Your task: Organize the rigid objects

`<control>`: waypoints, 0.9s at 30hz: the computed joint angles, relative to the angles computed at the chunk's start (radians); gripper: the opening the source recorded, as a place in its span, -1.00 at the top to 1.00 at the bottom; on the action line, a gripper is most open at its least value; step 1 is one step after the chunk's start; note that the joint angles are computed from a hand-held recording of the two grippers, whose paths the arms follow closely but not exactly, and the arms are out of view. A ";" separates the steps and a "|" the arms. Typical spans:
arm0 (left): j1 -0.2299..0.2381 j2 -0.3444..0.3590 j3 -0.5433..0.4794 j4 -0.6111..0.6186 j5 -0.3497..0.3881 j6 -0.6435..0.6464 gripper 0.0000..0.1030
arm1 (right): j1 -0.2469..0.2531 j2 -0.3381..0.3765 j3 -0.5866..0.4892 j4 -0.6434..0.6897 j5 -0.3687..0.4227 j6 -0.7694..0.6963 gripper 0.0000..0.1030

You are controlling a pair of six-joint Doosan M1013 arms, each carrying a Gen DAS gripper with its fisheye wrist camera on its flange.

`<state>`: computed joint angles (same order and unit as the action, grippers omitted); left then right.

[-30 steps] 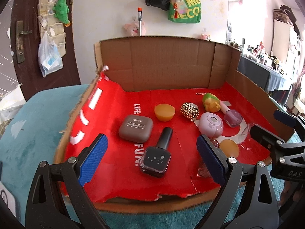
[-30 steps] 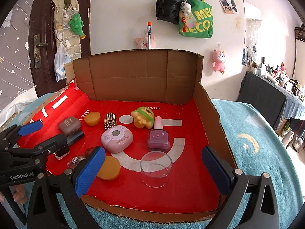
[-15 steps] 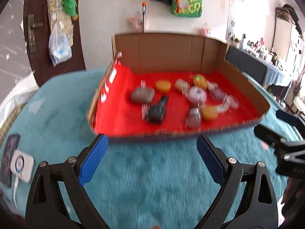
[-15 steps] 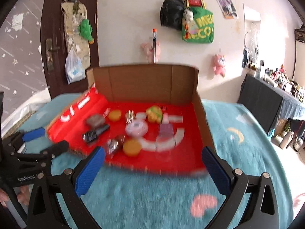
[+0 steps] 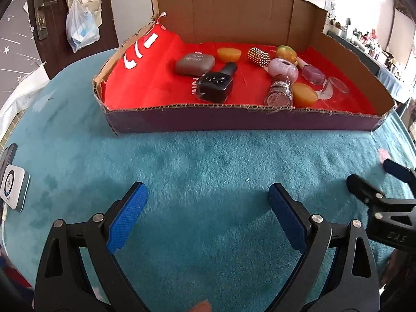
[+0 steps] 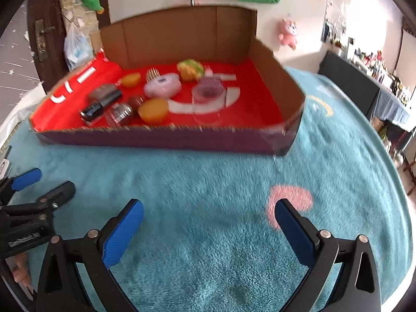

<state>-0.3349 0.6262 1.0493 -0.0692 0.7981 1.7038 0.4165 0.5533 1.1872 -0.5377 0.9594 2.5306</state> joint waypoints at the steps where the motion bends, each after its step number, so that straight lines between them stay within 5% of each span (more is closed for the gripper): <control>1: -0.003 -0.005 0.011 0.015 -0.017 -0.010 -0.90 | 0.001 0.002 0.000 -0.004 0.002 0.004 -1.00; 27: 0.000 -0.007 0.016 -0.019 -0.020 0.030 -1.00 | 0.004 0.001 0.003 -0.024 0.003 0.041 -1.00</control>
